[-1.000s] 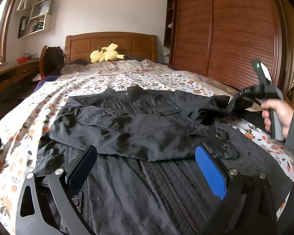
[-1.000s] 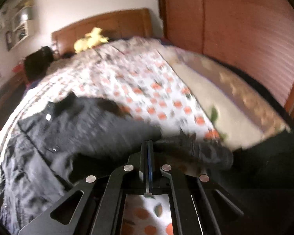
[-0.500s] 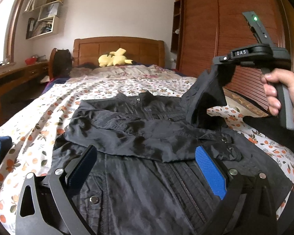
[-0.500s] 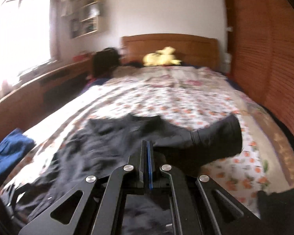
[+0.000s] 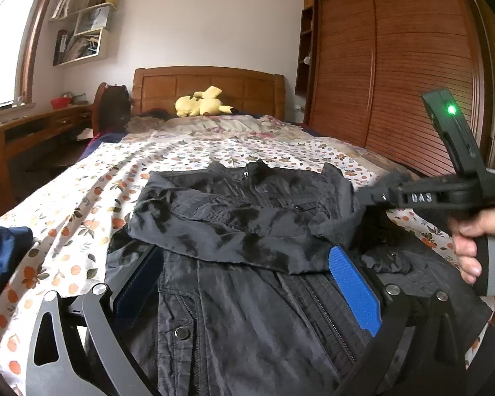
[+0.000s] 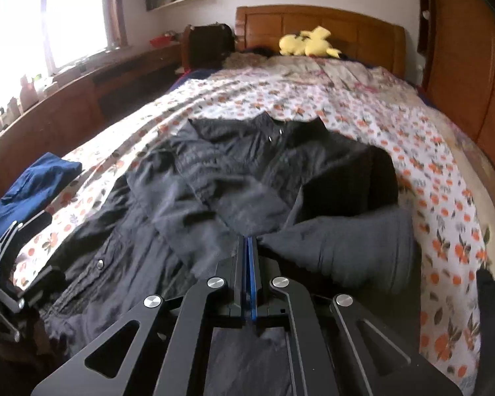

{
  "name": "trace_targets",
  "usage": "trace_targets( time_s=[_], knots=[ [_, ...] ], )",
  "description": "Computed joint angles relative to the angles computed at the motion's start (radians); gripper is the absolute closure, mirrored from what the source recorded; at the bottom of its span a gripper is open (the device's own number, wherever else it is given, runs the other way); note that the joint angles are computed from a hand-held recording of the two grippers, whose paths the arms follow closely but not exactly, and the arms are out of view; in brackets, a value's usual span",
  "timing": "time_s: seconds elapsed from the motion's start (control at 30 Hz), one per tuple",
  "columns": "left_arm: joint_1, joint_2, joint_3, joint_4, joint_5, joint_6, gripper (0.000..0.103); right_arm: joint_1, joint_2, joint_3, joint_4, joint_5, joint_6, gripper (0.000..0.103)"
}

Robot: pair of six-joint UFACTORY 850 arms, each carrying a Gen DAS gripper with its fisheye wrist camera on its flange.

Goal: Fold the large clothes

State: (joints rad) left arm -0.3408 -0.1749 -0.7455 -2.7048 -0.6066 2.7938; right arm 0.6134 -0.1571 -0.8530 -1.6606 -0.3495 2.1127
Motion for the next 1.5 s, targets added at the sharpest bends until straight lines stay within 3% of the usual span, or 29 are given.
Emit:
trace_targets(
  time_s=[0.33,0.37,0.43,0.57,0.63,0.7,0.8,0.93,1.0,1.1,1.27,1.33,1.4,1.43,1.5],
  knots=[
    [0.003,0.006,0.005,0.006,-0.006,0.001,0.002,0.042,0.063,0.075,0.168,-0.002,-0.110,0.100],
    [0.003,0.008,0.006,0.008,-0.007,0.000,0.002,0.050,0.075,0.085,0.166,-0.014,-0.106,0.098],
    [0.001,0.015,0.012,0.004,-0.010,0.009,0.002,0.062,0.098,0.103,0.147,-0.045,-0.082,0.078],
    [-0.008,0.025,0.022,-0.012,-0.011,0.028,0.002,0.066,0.131,0.133,0.152,-0.133,-0.088,0.071],
    [-0.011,0.028,0.027,-0.024,-0.013,0.044,0.002,0.054,0.135,0.143,0.159,-0.155,-0.093,0.057],
    [-0.014,0.032,0.031,-0.037,-0.012,0.060,0.002,0.036,0.135,0.152,0.155,-0.173,-0.088,0.052],
    [-0.015,0.039,0.040,-0.051,-0.011,0.080,0.002,-0.004,0.119,0.160,0.164,-0.158,-0.087,0.046],
    [-0.014,0.052,0.057,-0.070,-0.011,0.108,0.002,-0.068,0.063,0.158,0.165,-0.117,-0.052,0.045],
    [-0.012,0.056,0.062,-0.073,-0.011,0.114,0.002,-0.093,0.037,0.156,0.153,-0.088,-0.018,0.031],
    [-0.007,0.062,0.071,-0.075,-0.011,0.120,0.002,-0.127,0.002,0.151,0.106,-0.025,0.065,0.028],
    [0.002,0.071,0.082,-0.071,-0.011,0.126,0.002,-0.128,-0.013,0.147,0.081,-0.003,0.120,0.031],
    [0.008,0.074,0.086,-0.066,-0.014,0.123,0.002,-0.121,-0.008,0.148,0.075,0.001,0.118,0.044],
    [0.014,0.077,0.089,-0.060,-0.017,0.117,0.002,-0.116,-0.002,0.147,0.034,0.030,0.123,0.082],
    [0.016,0.078,0.090,-0.057,-0.018,0.113,0.002,-0.100,-0.004,0.138,0.069,0.001,0.063,0.092],
    [0.018,0.081,0.091,-0.056,-0.018,0.110,0.002,-0.054,0.008,0.130,0.078,-0.098,0.006,0.095]
  ],
)
